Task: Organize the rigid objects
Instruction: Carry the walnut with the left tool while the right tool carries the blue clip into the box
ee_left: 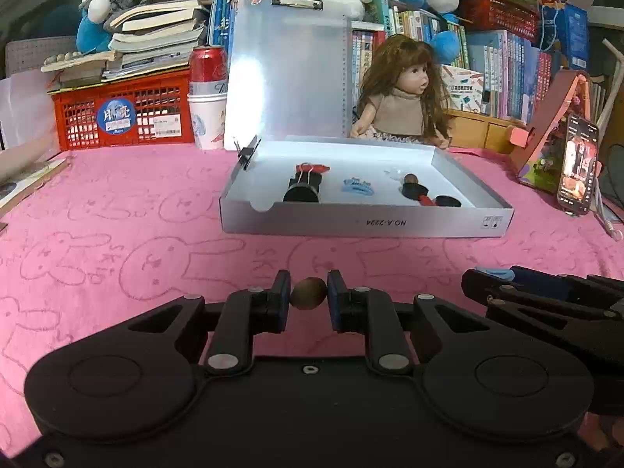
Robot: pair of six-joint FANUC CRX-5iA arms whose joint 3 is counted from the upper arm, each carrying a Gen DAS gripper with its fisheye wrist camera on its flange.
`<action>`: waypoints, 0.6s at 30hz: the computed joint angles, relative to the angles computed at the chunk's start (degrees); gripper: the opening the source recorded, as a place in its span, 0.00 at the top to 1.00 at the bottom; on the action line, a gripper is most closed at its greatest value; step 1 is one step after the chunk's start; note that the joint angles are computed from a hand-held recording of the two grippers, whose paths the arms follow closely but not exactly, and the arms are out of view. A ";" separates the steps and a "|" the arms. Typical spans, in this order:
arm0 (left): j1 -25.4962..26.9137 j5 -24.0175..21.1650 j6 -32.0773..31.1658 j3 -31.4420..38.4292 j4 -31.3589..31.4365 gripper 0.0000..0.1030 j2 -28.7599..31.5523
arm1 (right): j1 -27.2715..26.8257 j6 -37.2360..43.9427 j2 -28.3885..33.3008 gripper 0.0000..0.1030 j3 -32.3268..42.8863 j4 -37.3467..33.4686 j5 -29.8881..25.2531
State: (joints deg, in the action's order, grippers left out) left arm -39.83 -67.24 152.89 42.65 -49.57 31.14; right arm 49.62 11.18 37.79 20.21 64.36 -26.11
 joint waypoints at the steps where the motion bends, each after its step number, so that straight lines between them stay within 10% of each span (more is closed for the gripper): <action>1: 0.02 0.10 -0.21 0.17 0.05 0.81 0.00 | -0.06 -0.15 -0.01 0.59 0.05 0.10 0.05; 18: 1.79 2.53 -4.73 2.40 3.02 0.81 0.28 | -1.05 -0.91 0.69 0.59 1.90 1.96 0.38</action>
State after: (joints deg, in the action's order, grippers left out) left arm -38.03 -64.71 148.16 45.05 -46.55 31.42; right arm 48.56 10.26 38.47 22.11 66.32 -25.72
